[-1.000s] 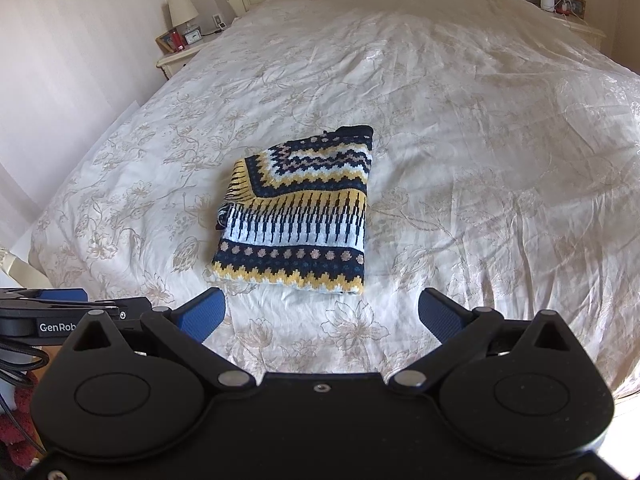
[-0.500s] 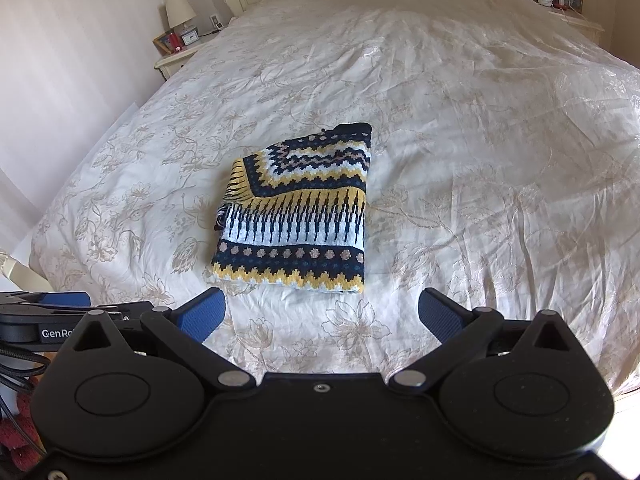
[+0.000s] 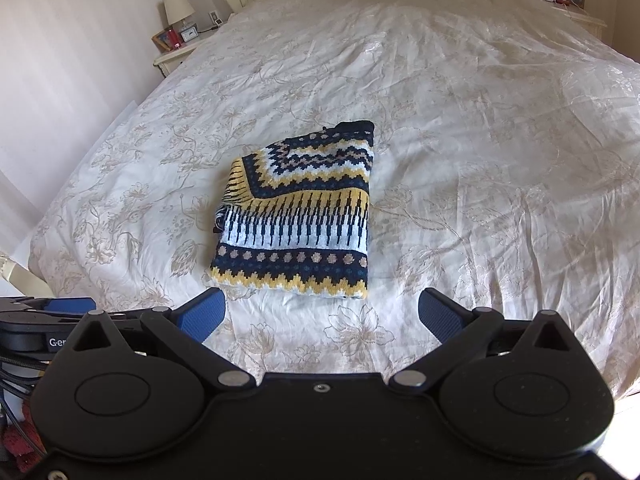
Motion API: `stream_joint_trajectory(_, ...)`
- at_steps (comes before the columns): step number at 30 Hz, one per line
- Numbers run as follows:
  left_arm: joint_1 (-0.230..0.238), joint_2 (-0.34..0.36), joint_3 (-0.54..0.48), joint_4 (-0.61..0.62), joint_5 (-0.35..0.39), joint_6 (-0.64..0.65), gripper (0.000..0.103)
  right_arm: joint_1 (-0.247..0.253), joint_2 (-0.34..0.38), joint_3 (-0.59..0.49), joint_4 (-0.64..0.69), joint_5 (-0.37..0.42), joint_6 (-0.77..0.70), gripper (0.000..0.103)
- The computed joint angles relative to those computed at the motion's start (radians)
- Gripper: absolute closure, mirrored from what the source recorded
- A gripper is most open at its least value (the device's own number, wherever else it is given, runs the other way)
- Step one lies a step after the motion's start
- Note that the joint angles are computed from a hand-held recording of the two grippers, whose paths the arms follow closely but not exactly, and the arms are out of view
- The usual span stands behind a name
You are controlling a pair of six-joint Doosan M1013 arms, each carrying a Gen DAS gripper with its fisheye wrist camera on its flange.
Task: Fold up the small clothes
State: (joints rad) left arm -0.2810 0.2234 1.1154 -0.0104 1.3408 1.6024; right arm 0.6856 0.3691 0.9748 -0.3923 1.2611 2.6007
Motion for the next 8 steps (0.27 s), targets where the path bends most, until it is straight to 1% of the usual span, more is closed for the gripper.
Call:
stream_joint_trajectory(5, -0.007, 0.007, -0.006, 0.01, -0.004, 0.01, 0.012, -0.009, 0.007, -0.007, 0.016, 0.004, -0.009, 0.001)
stream_joint_trajectory(8, -0.007, 0.017, -0.017, 0.005, 0.006, 0.009, 0.012, -0.016, 0.011, -0.011, 0.027, 0.006, -0.016, 0.001)
